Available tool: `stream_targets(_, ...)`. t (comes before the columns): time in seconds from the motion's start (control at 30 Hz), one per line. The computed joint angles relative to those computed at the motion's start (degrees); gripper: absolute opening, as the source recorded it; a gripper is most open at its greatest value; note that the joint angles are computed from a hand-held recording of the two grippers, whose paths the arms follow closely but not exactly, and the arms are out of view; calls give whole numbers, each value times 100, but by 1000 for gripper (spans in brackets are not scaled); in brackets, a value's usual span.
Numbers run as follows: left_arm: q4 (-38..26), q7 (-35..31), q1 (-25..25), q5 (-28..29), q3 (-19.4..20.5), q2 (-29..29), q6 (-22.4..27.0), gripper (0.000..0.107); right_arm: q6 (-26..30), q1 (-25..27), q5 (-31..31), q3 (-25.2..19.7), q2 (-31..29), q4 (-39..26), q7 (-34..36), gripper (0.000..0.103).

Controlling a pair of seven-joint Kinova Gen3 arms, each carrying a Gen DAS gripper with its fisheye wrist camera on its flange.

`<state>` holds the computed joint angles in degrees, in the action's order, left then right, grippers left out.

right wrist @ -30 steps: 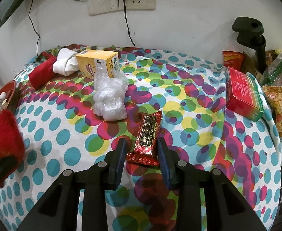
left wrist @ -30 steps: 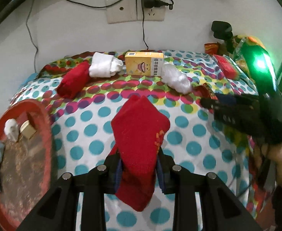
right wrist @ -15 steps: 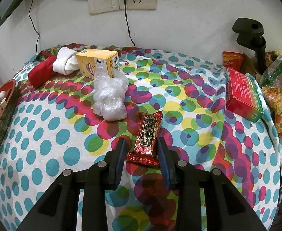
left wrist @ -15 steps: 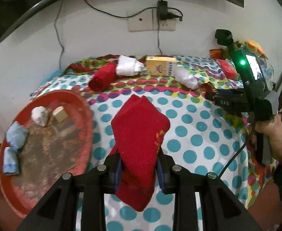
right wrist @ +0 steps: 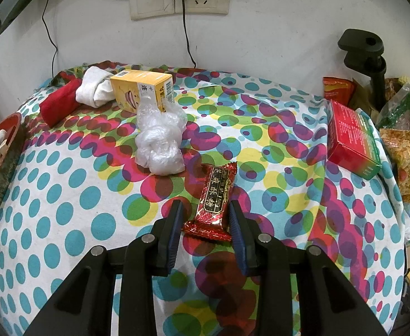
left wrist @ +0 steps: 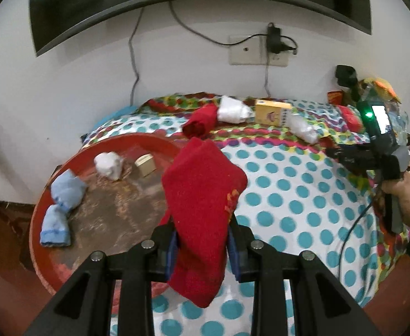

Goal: Organize objects
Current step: 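Carry the red sock onto the red tray and open the left tool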

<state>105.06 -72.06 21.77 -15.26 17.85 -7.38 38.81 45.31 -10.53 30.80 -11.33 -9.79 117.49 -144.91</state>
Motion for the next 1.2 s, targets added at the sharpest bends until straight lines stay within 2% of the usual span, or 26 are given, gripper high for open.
stream_targets(0.2,121,-378,-114,376,-281,-154,-13,30,5,5,-7,1,-3,-4,13,32)
stream_targets(0.3,173,-443,-201,426,-255,-236,-34,30,18,4,-18,2,-2,-14,25,32)
stream_targets(0.5,176,-1042,-240,962,-466,-343,7,30,34,4,-8,-3,2,-21,25,32)
stream_targets(0.57,195,-1047,-340,885,-401,-407,16,30,17,7,-23,20,-9,-10,55,32)
stream_targets(0.67,232,-1237,-410,1005,-505,-477,19,30,31,6,-15,1,2,-24,36,32)
stream_targets(0.93,224,-1115,-811,986,-625,-327,113,30,57,-10,-3,-5,9,-38,17,32)
stream_targets(1.2,205,-1507,-973,1408,-943,-190,245,30,64,-18,6,-11,13,-41,1,32)
